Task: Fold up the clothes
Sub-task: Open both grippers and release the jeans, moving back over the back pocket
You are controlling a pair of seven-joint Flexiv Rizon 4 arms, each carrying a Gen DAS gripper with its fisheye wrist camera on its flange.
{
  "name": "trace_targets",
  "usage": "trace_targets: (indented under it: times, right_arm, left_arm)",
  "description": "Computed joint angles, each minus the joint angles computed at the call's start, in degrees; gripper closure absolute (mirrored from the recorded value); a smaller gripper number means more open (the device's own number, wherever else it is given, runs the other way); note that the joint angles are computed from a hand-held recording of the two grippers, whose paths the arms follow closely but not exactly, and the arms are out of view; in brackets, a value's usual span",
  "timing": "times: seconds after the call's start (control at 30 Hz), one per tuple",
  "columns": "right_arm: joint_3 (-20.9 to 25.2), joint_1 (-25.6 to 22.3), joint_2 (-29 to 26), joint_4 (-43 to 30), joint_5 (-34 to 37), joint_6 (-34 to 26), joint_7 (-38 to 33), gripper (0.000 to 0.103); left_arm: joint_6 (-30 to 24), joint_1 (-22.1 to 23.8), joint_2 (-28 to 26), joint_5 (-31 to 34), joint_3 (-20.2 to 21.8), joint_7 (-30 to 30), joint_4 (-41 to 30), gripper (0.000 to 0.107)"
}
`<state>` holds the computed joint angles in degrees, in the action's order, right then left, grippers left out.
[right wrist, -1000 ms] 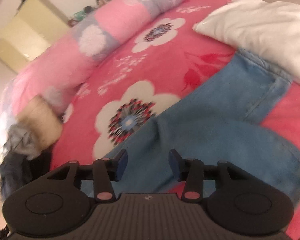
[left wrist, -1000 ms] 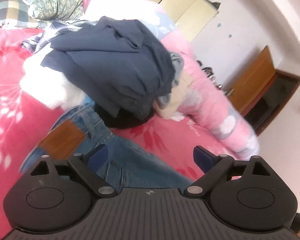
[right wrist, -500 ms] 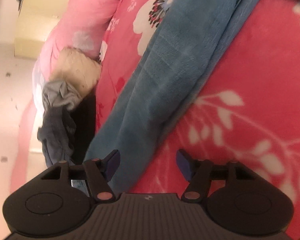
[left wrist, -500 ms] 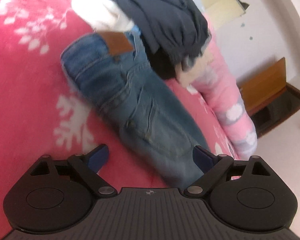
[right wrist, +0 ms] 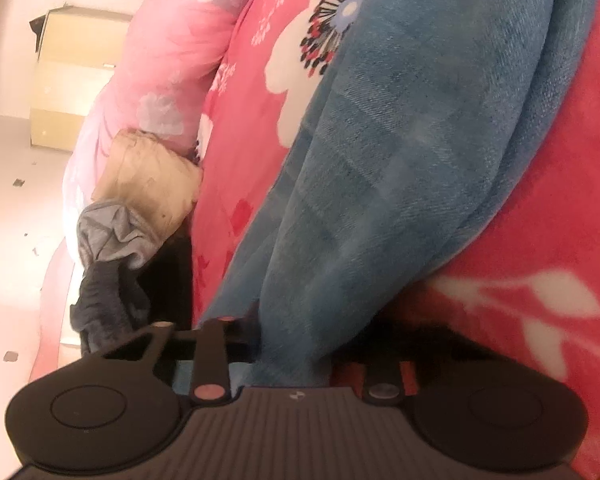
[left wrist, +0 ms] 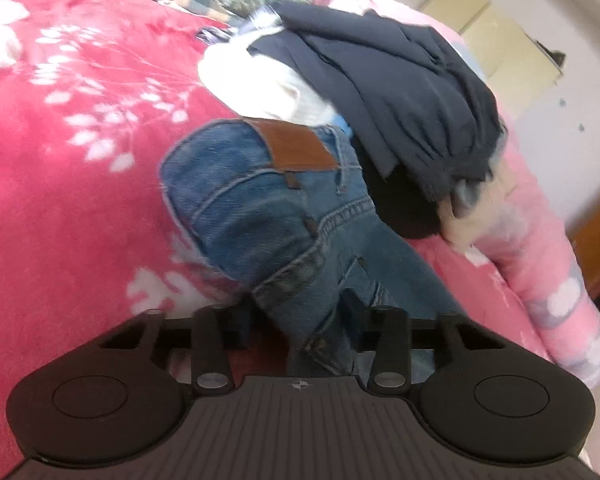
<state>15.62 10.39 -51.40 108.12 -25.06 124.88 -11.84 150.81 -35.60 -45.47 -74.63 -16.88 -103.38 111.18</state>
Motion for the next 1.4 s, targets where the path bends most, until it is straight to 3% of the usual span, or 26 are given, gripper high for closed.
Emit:
trace_targets:
  times: [0.13, 0.3, 0.5, 0.7, 0.77, 0.87, 1.0, 1.03, 1.1, 1.17, 1.27, 1.3, 1.37, 1.4]
  right_arm:
    - [1.1, -1.8, 0.1, 0.8, -1.9, 0.9, 1.0, 0.095]
    - [0.0, -1.1, 4.0, 4.6, -1.2, 2.1, 0.0, 0.095]
    - [0.7, -2.2, 11.1, 14.5, -1.5, 2.4, -0.3, 0.095]
    - [0.8, -1.4, 17.2, 26.0, 1.0, 7.6, -1.9, 0.095]
    - [0.2, -0.2, 18.0, 27.9, 1.8, 8.3, -2.7, 0.095]
    - [-0.6, -0.4, 19.1, 28.2, -0.6, 5.2, -3.5, 0.088]
    - [-1.7, -0.9, 25.6, 29.2, -4.2, -5.1, -6.7, 0.062]
    - [-2.8, 0.6, 28.1, 30.3, -2.7, -7.2, -9.2, 0.056]
    - [-4.2, 2.5, 34.2, 32.8, -1.4, -12.1, -14.9, 0.054]
    - [-3.2, 1.4, 39.6, 35.4, -3.3, -15.1, -20.3, 0.053]
    - [-2.0, 1.3, 44.7, 36.5, -7.6, -14.7, -29.3, 0.053]
    - [-1.6, 3.2, 45.0, 35.9, -5.3, -13.9, -33.9, 0.053]
    - [-2.3, 9.6, 44.2, 33.5, 1.3, -12.0, -43.8, 0.053]
    - [-2.1, 11.0, 42.0, 31.5, 0.6, -10.6, -46.8, 0.052]
  left_arm:
    - [0.9, -0.2, 1.2, 1.1, 0.3, -3.0, 1.7, 0.084]
    - [1.9, -1.5, 3.8, 2.7, 0.5, -5.3, 5.6, 0.085]
    - [4.1, -5.2, 8.5, 4.6, 0.4, -13.1, 15.6, 0.085]
    - [7.4, -10.9, 10.8, 2.5, -0.3, -18.3, 24.0, 0.085]
    - [6.0, -10.8, 11.2, 4.3, -0.1, -19.8, 25.9, 0.083]
    - [2.9, -9.3, 12.1, 10.5, 1.2, -23.3, 29.0, 0.078]
    - [1.5, -9.3, 14.1, 15.6, 3.4, -22.0, 32.0, 0.070]
    - [1.6, -9.6, 14.5, 16.3, 3.7, -21.6, 33.0, 0.065]
    - [2.9, -11.2, 15.3, 15.8, 4.1, -20.7, 35.2, 0.055]
    - [5.6, -15.0, 15.7, 8.8, 3.7, -16.5, 36.6, 0.038]
    - [10.9, -18.1, 16.6, 3.5, 2.9, -14.0, 39.9, 0.035]
    - [12.5, -18.1, 16.8, 4.0, 3.0, -14.7, 41.0, 0.033]
    - [14.8, -17.0, 17.1, 6.7, 3.9, -15.9, 42.6, 0.020]
    - [15.2, -16.1, 17.2, 7.9, 4.3, -15.7, 42.7, 0.018]
